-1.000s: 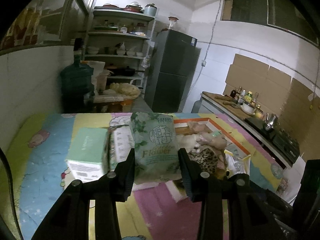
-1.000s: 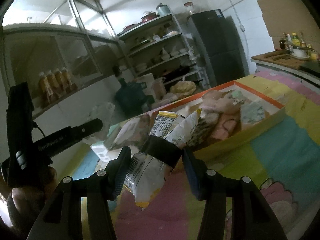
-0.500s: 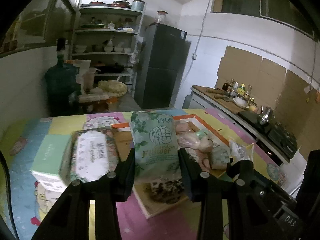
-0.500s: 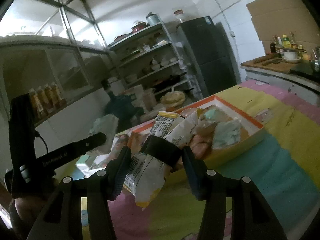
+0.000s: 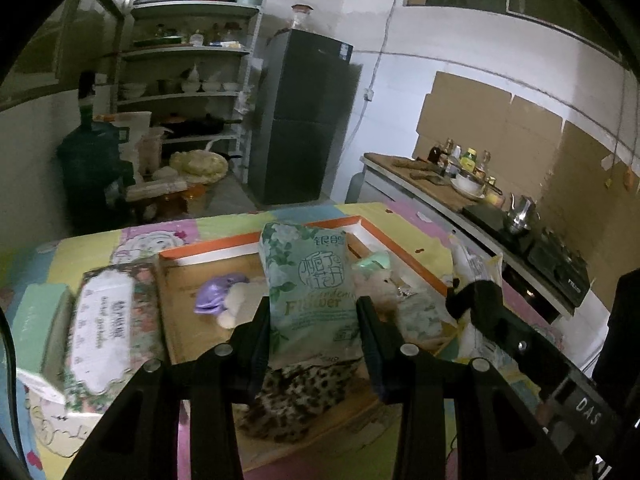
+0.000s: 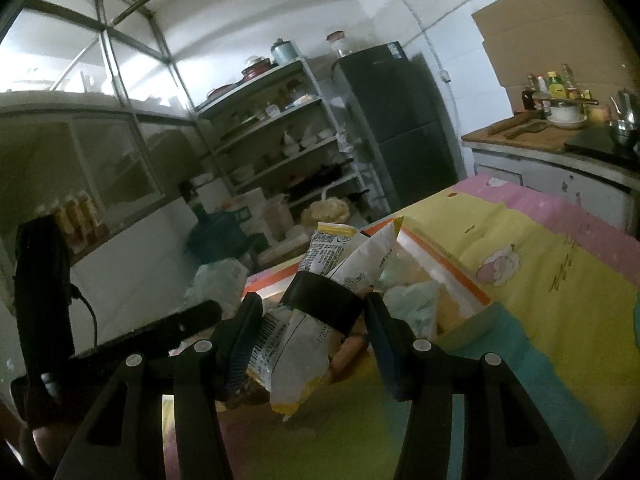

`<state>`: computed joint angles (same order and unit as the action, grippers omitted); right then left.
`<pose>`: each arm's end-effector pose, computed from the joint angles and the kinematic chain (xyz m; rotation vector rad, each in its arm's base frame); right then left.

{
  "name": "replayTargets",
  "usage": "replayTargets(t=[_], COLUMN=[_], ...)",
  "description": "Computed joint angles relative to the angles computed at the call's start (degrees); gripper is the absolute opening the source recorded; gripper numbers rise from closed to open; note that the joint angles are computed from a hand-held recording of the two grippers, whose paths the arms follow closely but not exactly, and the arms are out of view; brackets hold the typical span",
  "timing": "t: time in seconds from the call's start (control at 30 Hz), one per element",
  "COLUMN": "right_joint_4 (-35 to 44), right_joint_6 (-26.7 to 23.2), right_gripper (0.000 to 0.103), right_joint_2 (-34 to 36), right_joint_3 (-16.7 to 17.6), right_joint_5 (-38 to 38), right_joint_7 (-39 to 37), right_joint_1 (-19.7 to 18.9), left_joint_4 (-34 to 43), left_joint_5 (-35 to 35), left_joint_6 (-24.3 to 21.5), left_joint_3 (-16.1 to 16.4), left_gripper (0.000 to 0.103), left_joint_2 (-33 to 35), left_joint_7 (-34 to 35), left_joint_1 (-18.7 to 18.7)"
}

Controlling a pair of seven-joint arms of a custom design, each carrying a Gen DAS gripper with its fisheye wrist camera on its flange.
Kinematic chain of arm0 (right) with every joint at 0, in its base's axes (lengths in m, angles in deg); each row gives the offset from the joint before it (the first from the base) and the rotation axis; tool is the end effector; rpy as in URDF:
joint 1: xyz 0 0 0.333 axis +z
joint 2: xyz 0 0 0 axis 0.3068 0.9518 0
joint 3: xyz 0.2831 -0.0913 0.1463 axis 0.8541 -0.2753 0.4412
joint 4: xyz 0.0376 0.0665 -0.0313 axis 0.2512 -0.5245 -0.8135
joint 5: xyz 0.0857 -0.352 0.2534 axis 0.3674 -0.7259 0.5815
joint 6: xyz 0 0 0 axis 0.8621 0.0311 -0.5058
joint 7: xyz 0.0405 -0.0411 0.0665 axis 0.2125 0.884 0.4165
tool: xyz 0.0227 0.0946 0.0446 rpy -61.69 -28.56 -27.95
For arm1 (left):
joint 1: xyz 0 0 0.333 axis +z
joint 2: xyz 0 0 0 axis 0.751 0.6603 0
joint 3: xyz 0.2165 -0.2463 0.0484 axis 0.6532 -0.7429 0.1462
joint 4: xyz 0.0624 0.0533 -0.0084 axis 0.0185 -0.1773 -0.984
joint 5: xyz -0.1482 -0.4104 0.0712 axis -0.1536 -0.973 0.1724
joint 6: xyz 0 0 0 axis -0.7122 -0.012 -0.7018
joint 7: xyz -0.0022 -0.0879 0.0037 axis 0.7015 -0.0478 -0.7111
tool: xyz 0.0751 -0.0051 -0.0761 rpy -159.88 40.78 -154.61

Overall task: Organize soft objects
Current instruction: 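Carry the green tissue pack with left gripper while right carries the snack bag to tray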

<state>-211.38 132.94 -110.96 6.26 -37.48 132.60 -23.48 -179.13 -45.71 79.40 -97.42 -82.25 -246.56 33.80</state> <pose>0.3598 0.1165 0.3498 -0.8841 1.8579 -0.8275 0.5227 -0.2314 0.3728 -1.0972 2.3969 -1.3498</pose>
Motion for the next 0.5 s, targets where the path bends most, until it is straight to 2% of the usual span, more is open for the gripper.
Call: replayTargets(t=[0.2, 0.5], right_joint_4=[0.2, 1.4], right_joint_6=[2.4, 5.9], right_gripper=[0.054, 0.054], right_joint_2=[3.1, 11.4], right_joint_3=[-0.2, -0.7], right_joint_5=[0.5, 3.6], right_joint_7=[-2.2, -9.2], right_joint_1=[-3.0, -6.8], left_joint_4=[2.0, 4.9], left_joint_5=[1.8, 4.9], left_joint_6=[1.5, 3.7], left_joint_3=[-1.0, -2.5], left_gripper=[0.041, 0.041], left_joint_2=[2.5, 6.2], left_joint_7=[-1.4, -4.1], left_joint_1=[-0.9, -1.4])
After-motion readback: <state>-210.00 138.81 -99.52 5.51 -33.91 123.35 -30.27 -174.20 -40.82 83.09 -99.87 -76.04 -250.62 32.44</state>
